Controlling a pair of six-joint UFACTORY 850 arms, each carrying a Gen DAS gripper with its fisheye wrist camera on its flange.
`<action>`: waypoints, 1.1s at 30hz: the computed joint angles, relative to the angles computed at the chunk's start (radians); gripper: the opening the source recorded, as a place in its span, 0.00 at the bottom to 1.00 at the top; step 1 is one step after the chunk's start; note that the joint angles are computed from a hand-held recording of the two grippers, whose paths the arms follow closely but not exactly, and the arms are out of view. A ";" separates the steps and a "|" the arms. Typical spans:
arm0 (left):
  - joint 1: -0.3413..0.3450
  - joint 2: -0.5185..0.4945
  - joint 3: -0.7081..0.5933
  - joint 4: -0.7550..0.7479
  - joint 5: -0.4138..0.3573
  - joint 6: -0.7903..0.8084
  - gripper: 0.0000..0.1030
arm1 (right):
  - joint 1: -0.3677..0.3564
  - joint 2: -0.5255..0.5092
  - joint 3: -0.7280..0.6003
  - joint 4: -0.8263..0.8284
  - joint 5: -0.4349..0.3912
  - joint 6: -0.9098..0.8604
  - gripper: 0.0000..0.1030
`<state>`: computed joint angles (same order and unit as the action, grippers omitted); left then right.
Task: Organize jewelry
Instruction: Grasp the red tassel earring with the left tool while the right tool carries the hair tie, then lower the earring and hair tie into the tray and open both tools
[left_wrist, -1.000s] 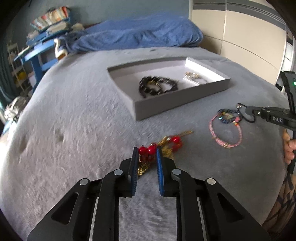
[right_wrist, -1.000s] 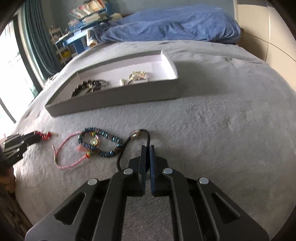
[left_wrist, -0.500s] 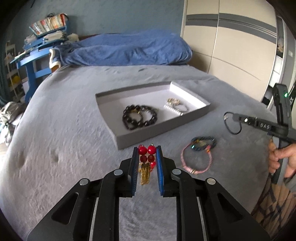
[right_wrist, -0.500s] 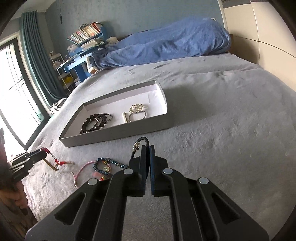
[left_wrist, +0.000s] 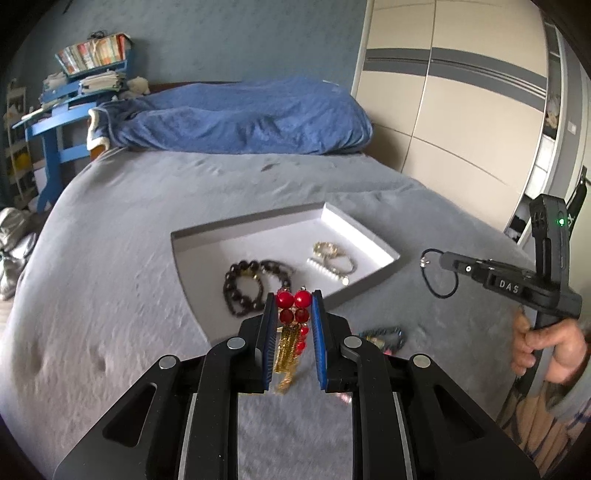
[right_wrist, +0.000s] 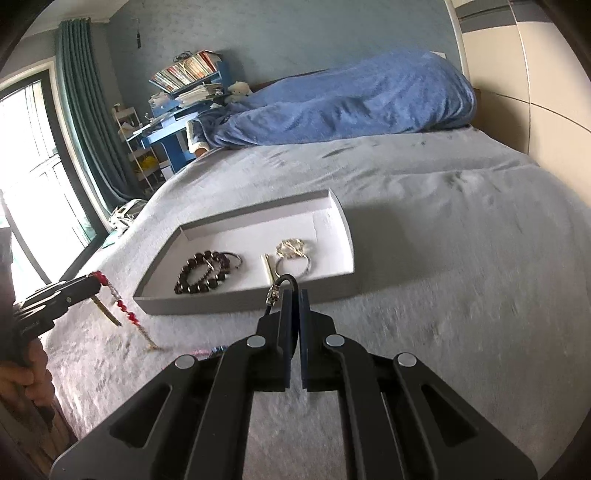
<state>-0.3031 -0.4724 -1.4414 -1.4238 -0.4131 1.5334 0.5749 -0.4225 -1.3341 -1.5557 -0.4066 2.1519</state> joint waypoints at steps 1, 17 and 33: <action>-0.002 -0.006 -0.012 0.008 0.000 -0.009 0.18 | -0.002 -0.005 -0.012 0.007 0.002 -0.016 0.03; -0.018 -0.119 -0.238 0.035 -0.016 -0.086 0.18 | -0.052 -0.151 -0.268 0.246 0.046 -0.387 0.03; -0.048 -0.297 -0.461 0.302 0.020 -0.380 0.18 | -0.102 -0.351 -0.523 0.753 0.053 -0.946 0.03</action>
